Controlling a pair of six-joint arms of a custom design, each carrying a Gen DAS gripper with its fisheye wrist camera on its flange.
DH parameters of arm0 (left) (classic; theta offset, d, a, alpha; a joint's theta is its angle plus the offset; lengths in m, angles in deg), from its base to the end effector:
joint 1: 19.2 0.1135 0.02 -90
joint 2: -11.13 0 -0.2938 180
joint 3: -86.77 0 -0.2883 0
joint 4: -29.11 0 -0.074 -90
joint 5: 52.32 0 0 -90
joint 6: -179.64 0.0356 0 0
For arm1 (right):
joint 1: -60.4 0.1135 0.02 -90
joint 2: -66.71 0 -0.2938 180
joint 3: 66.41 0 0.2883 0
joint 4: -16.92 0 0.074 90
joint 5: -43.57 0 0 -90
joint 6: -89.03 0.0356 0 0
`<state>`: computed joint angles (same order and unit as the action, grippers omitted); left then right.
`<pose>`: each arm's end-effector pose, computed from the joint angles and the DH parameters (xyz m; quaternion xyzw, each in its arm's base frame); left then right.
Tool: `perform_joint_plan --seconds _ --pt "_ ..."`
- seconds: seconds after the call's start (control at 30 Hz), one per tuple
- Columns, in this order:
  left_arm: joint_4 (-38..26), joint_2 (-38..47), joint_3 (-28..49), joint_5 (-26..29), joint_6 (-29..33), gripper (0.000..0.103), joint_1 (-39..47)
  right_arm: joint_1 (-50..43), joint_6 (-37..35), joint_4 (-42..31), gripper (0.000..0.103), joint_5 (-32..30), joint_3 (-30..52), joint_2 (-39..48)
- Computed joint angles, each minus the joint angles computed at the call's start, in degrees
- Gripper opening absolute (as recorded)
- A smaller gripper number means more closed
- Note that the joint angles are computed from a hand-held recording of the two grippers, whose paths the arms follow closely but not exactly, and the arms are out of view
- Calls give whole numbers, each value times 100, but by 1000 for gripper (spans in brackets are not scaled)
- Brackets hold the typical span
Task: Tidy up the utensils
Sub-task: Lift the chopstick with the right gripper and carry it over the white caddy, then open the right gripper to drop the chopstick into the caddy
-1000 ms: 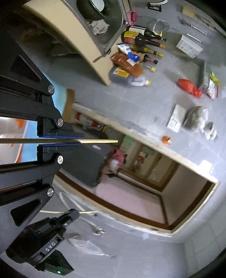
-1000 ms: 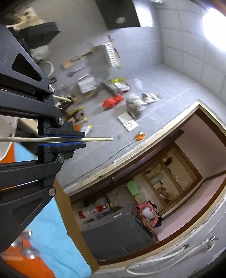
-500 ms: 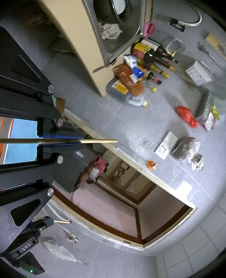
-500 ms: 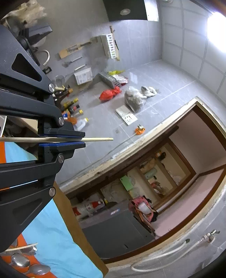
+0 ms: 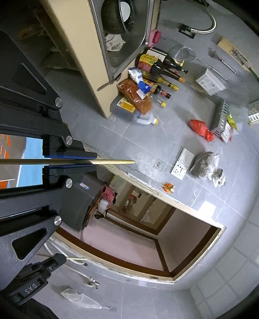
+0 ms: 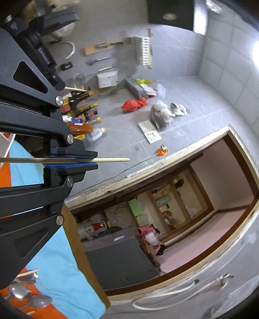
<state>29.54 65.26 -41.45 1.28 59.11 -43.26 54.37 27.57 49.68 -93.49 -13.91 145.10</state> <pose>0.2264 -0.0779 0.3363 -0.2553 0.6696 -0.1033 0.6898 0.3188 -0.0075 0.2872 -0.1045 0.6696 0.3937 0.6211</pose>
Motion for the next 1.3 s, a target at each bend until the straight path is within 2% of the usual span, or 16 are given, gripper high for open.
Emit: perform_joint_plan --seconds 0.2,0.4,0.6,0.77,0.87,0.93,1.0,1.1,1.2,1.27,1.3 --pt "640 248 -176 -594 656 2 -404 109 -463 69 3 168 -295 -150" --pt "952 466 -330 -853 1154 2 -643 206 -882 -70 3 211 -472 -245" --pt "649 500 -307 -892 1327 2 -861 161 -1074 -291 4 168 -533 -341" --pt "-274 310 -108 -598 994 4 -859 41 -1373 -1062 9 -7 -392 -496" --pt "-888 173 38 -253 579 17 -779 -62 -1427 -1434 16 -121 -306 -590" --pt "-1217 70 117 -87 322 24 -764 -152 -1451 -1684 18 -235 -231 -679" --pt "-1602 39 278 -63 139 28 -808 -241 -1493 -1913 18 -338 -157 -791" --pt "-2210 9 620 -241 -83 44 -975 -422 -1600 -2419 26 -488 41 -937" --pt "-2774 -8 1002 -524 -420 63 -1262 -696 -1788 -3104 41 -625 335 -1028" --pt "-3263 137 1425 -743 -633 73 -1479 -910 -1935 -3476 58 -721 510 -1066" --pt "-3510 251 1661 -874 -705 80 -1606 -1089 -2068 -3748 61 -818 650 -1079"
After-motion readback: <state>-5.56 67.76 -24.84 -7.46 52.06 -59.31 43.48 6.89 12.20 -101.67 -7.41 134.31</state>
